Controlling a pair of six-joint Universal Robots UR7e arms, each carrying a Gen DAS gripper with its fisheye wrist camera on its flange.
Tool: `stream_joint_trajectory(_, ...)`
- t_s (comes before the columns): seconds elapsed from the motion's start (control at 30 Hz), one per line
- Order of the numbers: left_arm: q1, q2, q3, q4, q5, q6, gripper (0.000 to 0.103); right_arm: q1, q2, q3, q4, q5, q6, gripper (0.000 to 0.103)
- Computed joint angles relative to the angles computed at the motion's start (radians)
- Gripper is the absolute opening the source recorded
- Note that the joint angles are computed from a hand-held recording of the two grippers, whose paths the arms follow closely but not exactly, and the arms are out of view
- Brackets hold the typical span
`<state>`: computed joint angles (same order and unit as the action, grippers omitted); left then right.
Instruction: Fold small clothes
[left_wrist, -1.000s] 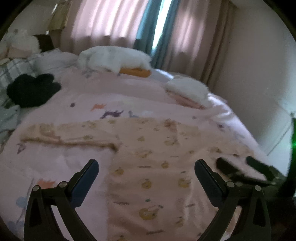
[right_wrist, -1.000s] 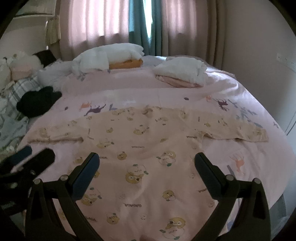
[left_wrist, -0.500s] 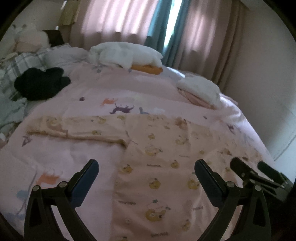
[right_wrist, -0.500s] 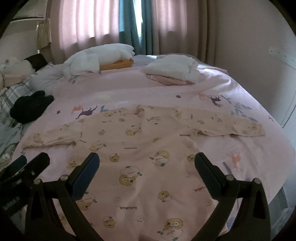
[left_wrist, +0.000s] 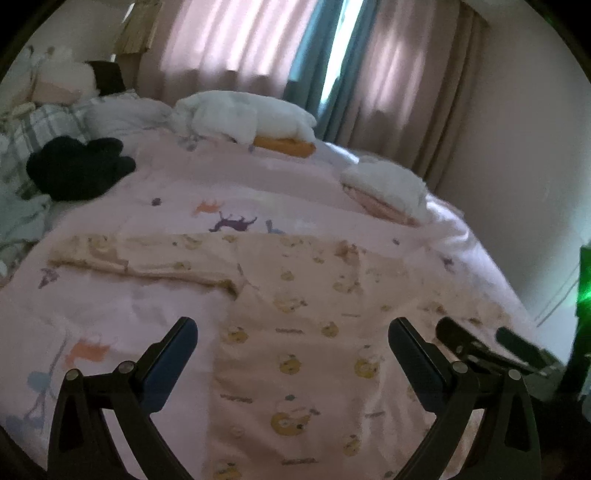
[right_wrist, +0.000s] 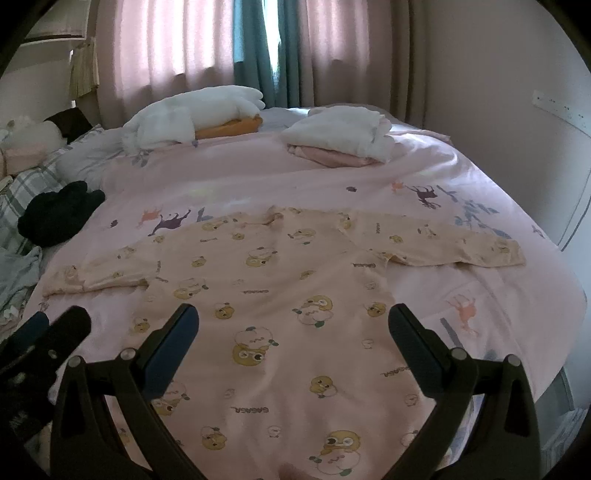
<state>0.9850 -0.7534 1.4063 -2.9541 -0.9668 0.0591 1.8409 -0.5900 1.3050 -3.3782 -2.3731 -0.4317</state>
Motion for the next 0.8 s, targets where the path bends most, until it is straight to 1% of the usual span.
stream_joint_trajectory(0.07,0.010,-0.004,-0.005,0.013,-0.021,-0.030,0.102,-0.001,-0.007,0.008,0.011,0.018,0.014,0.103)
stream_joint_trajectory(0.13,0.008,0.005,-0.021,0.039,0.011,-0.050,0.102,-0.001,-0.012,0.013,0.022,0.033,0.027,0.103)
stream_joint_trajectory(0.23,0.004,0.020,-0.034,0.040,0.052,-0.034,0.102,0.000,-0.012,0.013,0.024,0.044,0.022,0.103)
stream_joint_trajectory(0.3,0.005,0.023,-0.035,0.037,0.047,-0.036,0.102,0.001,-0.008,0.012,0.022,0.041,0.010,0.103)
stream_joint_trajectory(0.37,0.010,0.021,-0.047,0.089,0.023,-0.036,0.102,0.001,-0.005,0.007,0.027,0.034,0.006,0.103)
stream_joint_trajectory(0.4,0.013,0.021,-0.050,0.098,0.012,-0.035,0.102,0.002,0.003,-0.005,0.025,0.014,0.006,0.103)
stream_joint_trajectory(0.43,0.015,0.025,-0.055,0.098,0.012,-0.038,0.102,0.001,0.004,-0.007,0.024,0.009,0.006,0.103)
stream_joint_trajectory(0.53,0.009,0.043,-0.070,0.097,0.070,-0.050,0.102,-0.003,0.001,-0.008,0.042,0.008,0.016,0.103)
stream_joint_trajectory(0.63,0.009,0.050,-0.074,0.095,0.087,-0.050,0.102,-0.002,0.006,-0.016,0.032,-0.006,0.007,0.103)
stream_joint_trajectory(0.8,0.009,0.052,-0.076,0.117,0.091,-0.041,0.102,0.002,0.010,-0.018,0.001,-0.013,-0.012,0.103)
